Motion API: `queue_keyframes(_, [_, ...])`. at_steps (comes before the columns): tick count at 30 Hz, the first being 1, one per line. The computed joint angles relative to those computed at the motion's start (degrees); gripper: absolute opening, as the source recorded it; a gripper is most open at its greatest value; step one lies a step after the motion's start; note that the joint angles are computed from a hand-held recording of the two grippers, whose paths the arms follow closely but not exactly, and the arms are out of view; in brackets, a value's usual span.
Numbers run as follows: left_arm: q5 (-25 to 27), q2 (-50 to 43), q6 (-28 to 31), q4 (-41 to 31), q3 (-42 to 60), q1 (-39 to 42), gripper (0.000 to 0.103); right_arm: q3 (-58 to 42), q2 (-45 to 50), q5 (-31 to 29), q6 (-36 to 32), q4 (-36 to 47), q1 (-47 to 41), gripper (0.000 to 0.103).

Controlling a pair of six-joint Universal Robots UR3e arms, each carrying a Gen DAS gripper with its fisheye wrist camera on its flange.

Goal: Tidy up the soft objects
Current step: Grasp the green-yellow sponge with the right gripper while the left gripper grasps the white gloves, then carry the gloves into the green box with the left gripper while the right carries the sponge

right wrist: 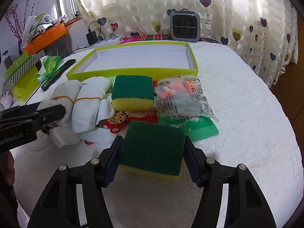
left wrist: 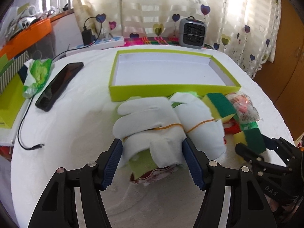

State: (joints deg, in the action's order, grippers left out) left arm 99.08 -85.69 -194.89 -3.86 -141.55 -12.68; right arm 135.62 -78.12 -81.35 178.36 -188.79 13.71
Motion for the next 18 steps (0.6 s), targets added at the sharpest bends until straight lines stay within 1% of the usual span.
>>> queue_keyframes(2, [0.71,0.39,-0.56,-0.47,0.07,-0.16,0.065,0.68,-0.16,0.38,-0.14,-0.96,-0.26,0.06])
queue_keyframes(4, [3.54,-0.18,-0.98,-0.47,1.23,-2.15,0.058,1.03,-0.06,0.23,-0.35,-1.69,-0.25,0.06])
queue_keyframes(5, [5.42,-0.93,-1.06,-0.44,2.16,-3.49,0.056,1.31,-0.03,0.55,-0.45,-2.06,-0.44,0.059])
queue_keyframes(6, [6.24,-1.43,-0.76,-0.2,2.61,-4.12,0.05,1.6,-0.06,0.9,-0.41,-2.43,-0.64,0.059])
queue_keyframes(7, [6.0,-1.53,-0.27,0.23,2.53,-4.05,0.043,1.74,-0.09,1.09,-0.33,-2.62,-0.76,0.059])
queue_keyframes(9, [5.78,-1.56,0.29,0.56,2.06,-3.8,0.04,2.04,-0.24,1.59,-0.48,-2.75,-1.04,0.058])
queue_keyframes(11, [5.36,-1.03,0.41,1.35,1.38,-3.51,0.034,2.38,-0.41,1.82,-0.8,-2.92,-1.31,0.058])
queue_keyframes(13, [4.45,-0.27,0.06,1.72,0.81,-2.89,0.024,2.53,-0.49,2.03,-0.58,-2.9,-1.38,0.058])
queue_keyframes(14, [4.28,-0.07,0.03,1.76,0.72,-2.85,0.022,2.63,-0.69,2.38,-0.52,-2.64,-1.53,0.058])
queue_keyframes(16, [3.84,0.91,0.25,1.84,0.32,-2.79,0.013,2.89,-0.75,2.54,-0.54,-2.87,-1.53,0.058])
queue_keyframes(18, [2.2,2.14,0.77,2.37,-0.45,-2.24,0.01,3.24,-1.27,2.91,-0.7,-2.85,-1.76,0.058])
